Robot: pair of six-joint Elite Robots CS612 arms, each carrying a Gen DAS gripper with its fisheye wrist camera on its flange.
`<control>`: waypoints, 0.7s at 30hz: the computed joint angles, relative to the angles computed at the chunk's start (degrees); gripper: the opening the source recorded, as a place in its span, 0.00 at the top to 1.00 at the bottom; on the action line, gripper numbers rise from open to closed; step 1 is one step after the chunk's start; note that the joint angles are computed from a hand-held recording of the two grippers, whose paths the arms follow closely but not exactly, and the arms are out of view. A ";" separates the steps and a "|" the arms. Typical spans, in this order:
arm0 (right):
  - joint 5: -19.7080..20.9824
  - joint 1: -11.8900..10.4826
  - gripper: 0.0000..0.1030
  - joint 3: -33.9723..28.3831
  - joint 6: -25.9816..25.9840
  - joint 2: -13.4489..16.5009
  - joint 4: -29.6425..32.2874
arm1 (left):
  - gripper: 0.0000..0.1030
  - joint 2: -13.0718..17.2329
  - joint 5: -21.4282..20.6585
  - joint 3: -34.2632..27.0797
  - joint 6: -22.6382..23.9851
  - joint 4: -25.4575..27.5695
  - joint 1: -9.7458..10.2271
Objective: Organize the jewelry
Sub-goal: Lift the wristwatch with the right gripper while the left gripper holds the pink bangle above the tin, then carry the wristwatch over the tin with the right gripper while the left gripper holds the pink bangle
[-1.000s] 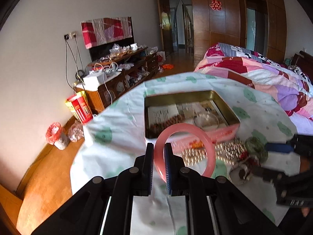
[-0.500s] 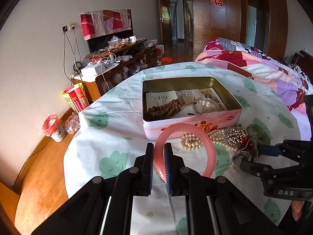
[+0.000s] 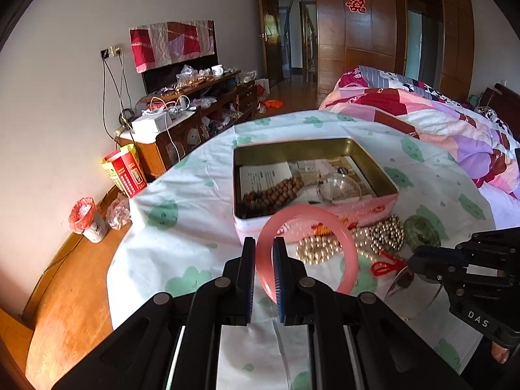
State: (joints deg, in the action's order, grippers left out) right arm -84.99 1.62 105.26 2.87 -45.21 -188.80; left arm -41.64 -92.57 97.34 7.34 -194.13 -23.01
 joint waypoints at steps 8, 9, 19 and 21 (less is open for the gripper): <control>-0.13 0.14 0.83 0.05 -2.97 -0.37 1.83 | 0.91 0.28 0.03 0.00 -0.50 1.02 0.20; -0.80 0.37 0.83 -0.09 -3.69 -0.25 2.10 | 0.91 0.32 -0.07 0.09 -0.52 1.04 0.20; -3.48 0.54 0.77 -1.15 -4.98 1.26 6.12 | 0.91 0.24 -0.30 0.45 -0.01 0.26 -0.13; -2.05 0.20 0.78 -0.37 -4.13 0.87 4.13 | 0.91 -0.02 -0.25 0.41 0.58 -0.36 -0.22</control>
State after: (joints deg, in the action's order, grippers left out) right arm -87.03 1.82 104.89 -1.25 -44.34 -184.67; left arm -41.67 -92.82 97.76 7.92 -194.49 -23.24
